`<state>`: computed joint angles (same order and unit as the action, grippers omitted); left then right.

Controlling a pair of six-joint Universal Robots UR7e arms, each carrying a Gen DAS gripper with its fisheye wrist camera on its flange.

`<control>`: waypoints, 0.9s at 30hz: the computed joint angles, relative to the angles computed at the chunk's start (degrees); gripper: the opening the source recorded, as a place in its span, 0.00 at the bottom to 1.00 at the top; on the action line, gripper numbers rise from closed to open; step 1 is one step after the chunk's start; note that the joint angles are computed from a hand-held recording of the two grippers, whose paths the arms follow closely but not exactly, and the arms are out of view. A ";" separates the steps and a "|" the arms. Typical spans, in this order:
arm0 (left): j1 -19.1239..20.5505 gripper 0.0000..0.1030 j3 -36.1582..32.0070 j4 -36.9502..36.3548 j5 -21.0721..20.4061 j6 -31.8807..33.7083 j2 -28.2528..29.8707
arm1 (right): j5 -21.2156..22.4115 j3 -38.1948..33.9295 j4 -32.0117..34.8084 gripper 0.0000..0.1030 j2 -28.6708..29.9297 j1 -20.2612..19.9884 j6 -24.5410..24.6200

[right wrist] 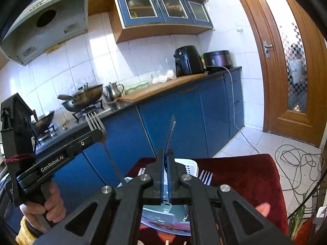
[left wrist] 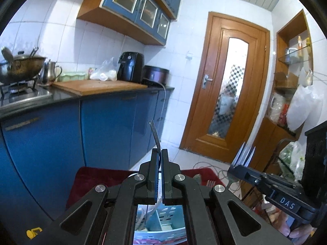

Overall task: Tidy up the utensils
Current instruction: 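Carry both silver utensils into the blue holder and open both tools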

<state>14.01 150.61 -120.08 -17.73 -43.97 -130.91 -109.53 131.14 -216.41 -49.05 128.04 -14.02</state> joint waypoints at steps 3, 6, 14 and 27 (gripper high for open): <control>3.71 0.01 1.89 -11.54 -2.18 6.50 2.86 | -0.14 -0.37 -1.29 0.04 1.49 -0.84 -0.95; 7.21 0.01 2.91 -20.24 -4.35 10.94 6.37 | -1.61 -0.89 -2.20 0.04 2.89 -1.11 -2.05; 11.06 0.01 4.64 -26.15 -6.81 13.49 9.39 | -0.50 -0.48 -1.30 0.04 4.87 -4.13 -2.14; 14.58 0.01 6.19 -31.25 -9.65 15.20 14.26 | 0.50 0.66 -0.44 0.04 5.91 -5.75 -1.95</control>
